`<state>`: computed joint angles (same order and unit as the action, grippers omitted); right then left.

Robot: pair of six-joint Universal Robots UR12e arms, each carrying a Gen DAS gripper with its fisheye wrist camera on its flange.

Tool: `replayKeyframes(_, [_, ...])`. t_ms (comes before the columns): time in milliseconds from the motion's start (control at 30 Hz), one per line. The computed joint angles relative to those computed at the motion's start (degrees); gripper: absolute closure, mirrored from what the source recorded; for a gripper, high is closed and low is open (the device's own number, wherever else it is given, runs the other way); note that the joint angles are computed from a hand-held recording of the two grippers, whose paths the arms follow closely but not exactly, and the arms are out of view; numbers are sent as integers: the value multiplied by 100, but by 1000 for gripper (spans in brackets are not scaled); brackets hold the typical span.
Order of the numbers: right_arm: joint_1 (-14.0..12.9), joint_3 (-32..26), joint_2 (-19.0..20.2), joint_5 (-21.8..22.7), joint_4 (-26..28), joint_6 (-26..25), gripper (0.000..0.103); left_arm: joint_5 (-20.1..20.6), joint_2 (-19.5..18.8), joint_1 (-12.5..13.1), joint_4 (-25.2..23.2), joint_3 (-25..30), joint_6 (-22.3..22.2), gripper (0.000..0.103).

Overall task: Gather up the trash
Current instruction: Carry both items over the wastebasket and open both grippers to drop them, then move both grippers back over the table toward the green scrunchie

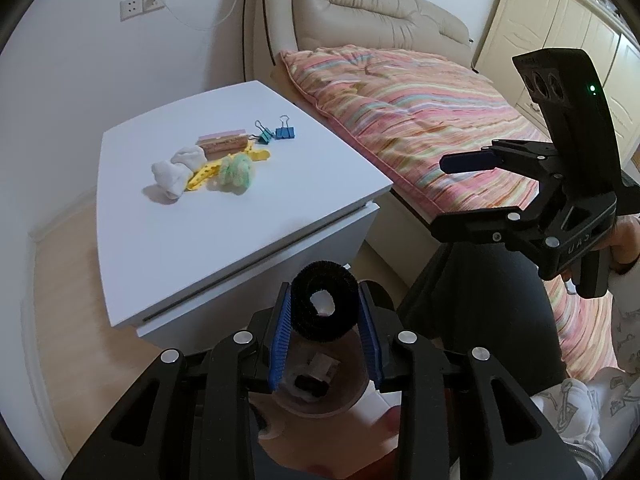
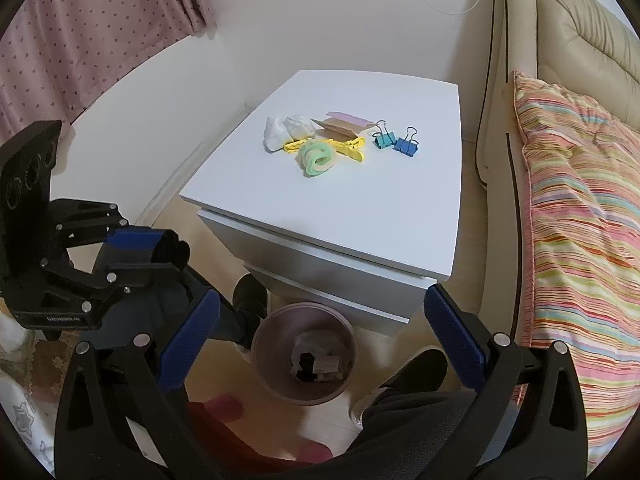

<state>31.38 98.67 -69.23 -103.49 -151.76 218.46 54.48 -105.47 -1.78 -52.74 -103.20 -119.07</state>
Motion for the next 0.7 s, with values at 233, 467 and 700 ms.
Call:
replayKeyframes(233, [-3,7,1,11,-56,3,3,-109,-36,31,121,-14,-186,14])
replayKeyframes(467, [-1,-20,27,23,-65,1,3,-54,-93,53,691,-45,-647,8])
replayKeyframes(700, [2,-55,55,38,-74,-21,3,0,-148,66,840,10,-937,8])
